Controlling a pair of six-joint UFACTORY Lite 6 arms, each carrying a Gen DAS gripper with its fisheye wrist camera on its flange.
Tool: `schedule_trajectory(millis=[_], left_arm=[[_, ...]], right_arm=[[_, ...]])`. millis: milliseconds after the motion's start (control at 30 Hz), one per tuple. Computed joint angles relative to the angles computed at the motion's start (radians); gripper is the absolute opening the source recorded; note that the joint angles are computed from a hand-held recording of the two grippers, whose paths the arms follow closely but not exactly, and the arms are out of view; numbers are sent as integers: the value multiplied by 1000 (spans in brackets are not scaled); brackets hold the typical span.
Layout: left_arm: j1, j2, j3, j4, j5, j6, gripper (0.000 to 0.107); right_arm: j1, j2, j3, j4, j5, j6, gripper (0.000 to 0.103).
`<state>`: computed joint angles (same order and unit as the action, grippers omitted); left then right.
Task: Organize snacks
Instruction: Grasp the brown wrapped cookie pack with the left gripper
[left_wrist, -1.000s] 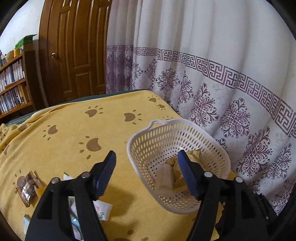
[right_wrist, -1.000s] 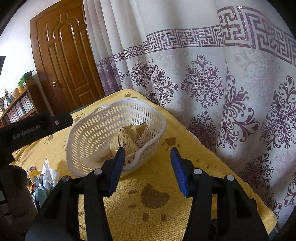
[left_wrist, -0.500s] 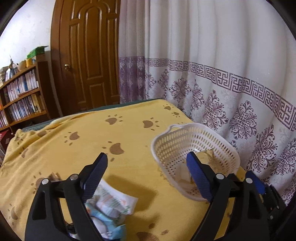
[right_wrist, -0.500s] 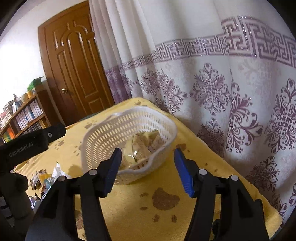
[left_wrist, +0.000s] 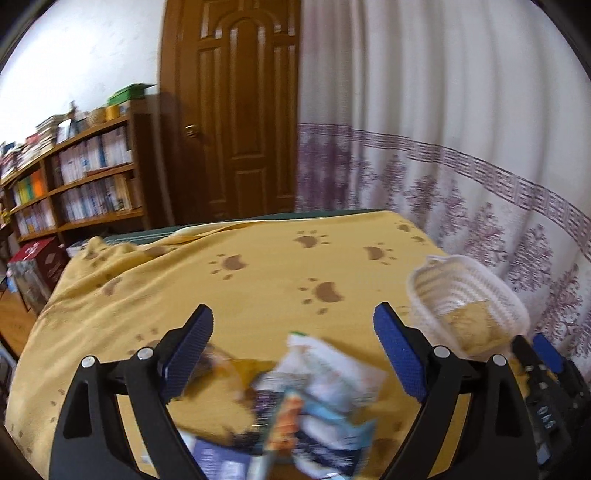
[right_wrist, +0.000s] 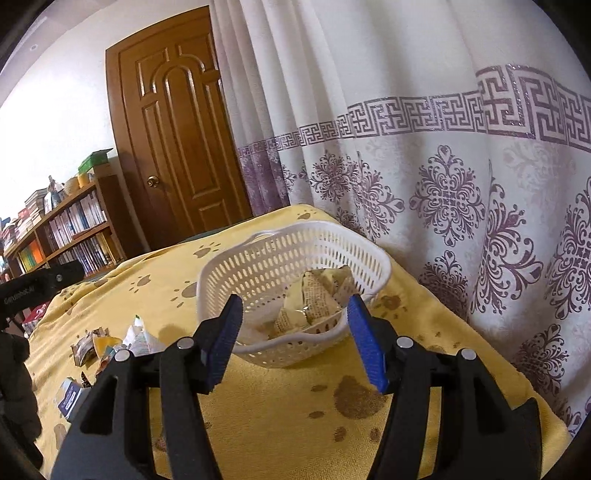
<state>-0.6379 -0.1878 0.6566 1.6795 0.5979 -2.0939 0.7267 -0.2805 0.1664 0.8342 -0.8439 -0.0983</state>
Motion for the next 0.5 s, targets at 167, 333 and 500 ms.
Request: schedule_trajectory(millis=[167,333,500], left_arm=[[156,-99,-89,12,-57,33,88],[330,-113,-125,78,-150,46,88],[472,-6,-107,242,-217,-29,88]], right_arm=[[36,26,11,12,-23,-14,61],[49,34,17,1,-24,-17,61],[71,58,27,-17,-26,-13,61]])
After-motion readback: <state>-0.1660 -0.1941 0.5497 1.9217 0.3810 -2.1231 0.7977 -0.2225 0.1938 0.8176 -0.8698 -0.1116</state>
